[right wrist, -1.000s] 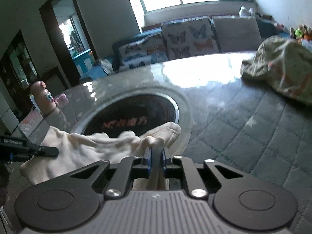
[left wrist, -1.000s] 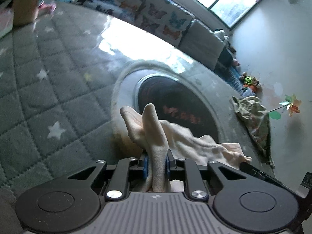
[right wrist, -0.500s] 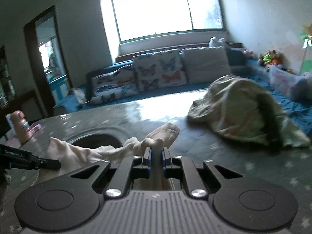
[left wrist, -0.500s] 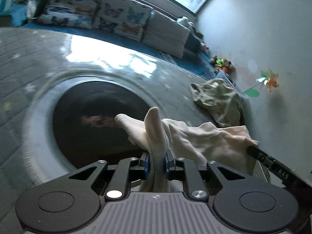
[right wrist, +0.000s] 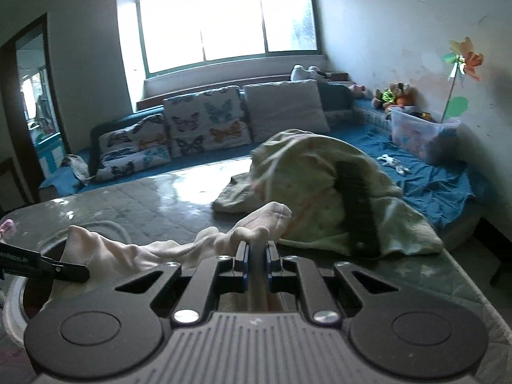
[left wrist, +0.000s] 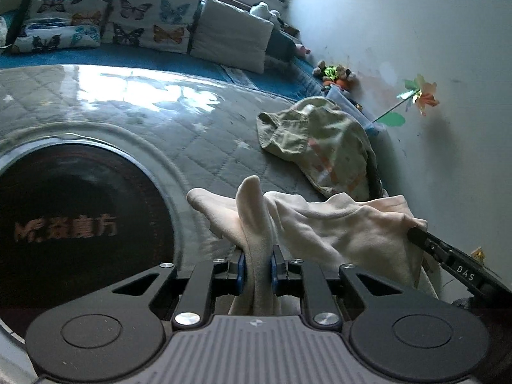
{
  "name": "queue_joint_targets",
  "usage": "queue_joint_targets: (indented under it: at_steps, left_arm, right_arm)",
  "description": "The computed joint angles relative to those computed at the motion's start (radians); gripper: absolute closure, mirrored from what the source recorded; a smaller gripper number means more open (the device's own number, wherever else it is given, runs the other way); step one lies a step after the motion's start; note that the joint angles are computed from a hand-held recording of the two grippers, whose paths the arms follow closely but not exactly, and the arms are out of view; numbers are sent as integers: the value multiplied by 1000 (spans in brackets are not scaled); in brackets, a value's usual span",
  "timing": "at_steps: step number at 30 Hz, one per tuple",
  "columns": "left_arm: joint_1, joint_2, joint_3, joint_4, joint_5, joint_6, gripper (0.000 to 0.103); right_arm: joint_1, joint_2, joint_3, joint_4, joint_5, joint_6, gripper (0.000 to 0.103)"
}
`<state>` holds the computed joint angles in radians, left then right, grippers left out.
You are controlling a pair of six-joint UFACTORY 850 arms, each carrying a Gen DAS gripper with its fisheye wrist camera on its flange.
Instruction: Fold clothes
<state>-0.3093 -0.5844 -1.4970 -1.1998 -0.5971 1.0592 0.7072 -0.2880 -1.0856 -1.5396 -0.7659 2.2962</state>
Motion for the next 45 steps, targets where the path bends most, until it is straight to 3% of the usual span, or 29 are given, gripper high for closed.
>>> queue_joint_targets:
  at_steps: [14, 25, 33, 45]
  left_arm:
    - [-23, -85, -82, 141, -8, -119, 84]
    - [-16, -68, -67, 149, 39, -101, 65]
    - [-16, -52, -58, 116, 90, -73, 67]
    - [-20, -103, -117, 137, 61, -93, 65]
  right_arm:
    - [-67, -21, 42, 39, 36, 27, 96]
    - [-67, -32, 28, 61, 27, -12, 89]
    - [-72, -80, -31, 12, 174, -16, 89]
    - [-97, -200, -168, 62, 250, -123, 82]
